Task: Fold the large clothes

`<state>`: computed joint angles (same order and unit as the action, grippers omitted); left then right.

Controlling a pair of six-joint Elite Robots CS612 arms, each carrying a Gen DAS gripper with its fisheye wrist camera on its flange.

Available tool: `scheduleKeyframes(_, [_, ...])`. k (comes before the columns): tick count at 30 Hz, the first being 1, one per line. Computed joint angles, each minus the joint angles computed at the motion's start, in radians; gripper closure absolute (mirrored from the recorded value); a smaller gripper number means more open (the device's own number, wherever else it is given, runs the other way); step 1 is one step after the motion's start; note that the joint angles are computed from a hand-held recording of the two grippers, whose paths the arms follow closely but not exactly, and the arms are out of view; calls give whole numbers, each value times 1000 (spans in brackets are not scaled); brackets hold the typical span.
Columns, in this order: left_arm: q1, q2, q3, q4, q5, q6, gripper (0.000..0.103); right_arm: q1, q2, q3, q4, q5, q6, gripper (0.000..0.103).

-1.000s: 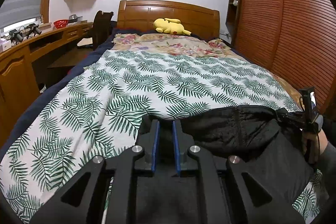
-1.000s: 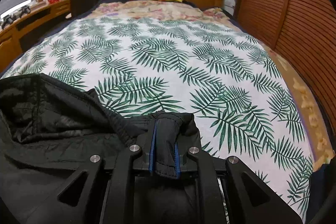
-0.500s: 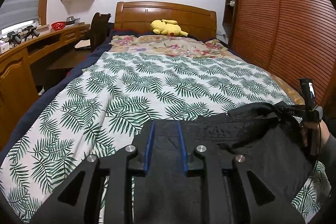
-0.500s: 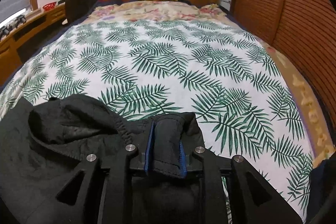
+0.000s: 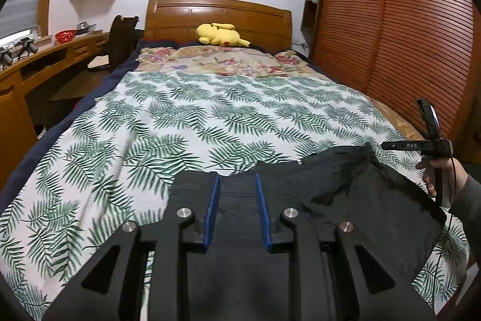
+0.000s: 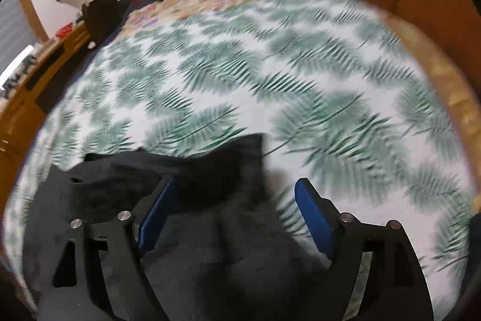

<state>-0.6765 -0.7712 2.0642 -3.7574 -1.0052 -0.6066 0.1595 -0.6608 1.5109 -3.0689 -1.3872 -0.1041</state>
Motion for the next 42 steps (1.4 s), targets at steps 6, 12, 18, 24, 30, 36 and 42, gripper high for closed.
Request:
scheduleKeyframes(6, [-3, 6, -22, 11, -22, 14, 80, 4, -9, 20, -28, -32, -111, 21])
scheduleKeyframes(12, [-4, 12, -37, 35, -36, 22, 80, 23, 48, -65, 55, -125, -149, 31])
scheduleKeyframes(18, [-4, 17, -48, 41, -44, 29, 80, 31, 97, -173, 242, -108, -190, 94])
scheduleKeyframes(24, [-3, 20, -55, 57, -53, 28, 80, 47, 102, -158, 74, -195, -181, 98])
scheduleKeyframes(30, [-4, 16, -44, 44, -44, 26, 80, 49, 107, -171, 107, -246, -143, 88])
scheduleKeyframes(36, [0, 12, -36, 44, -34, 7, 80, 76, 72, -93, -54, -220, -204, 38])
scheduleKeyframes(42, [5, 9, -26, 49, -26, -9, 80, 106, 28, -35, 16, 9, -268, 38])
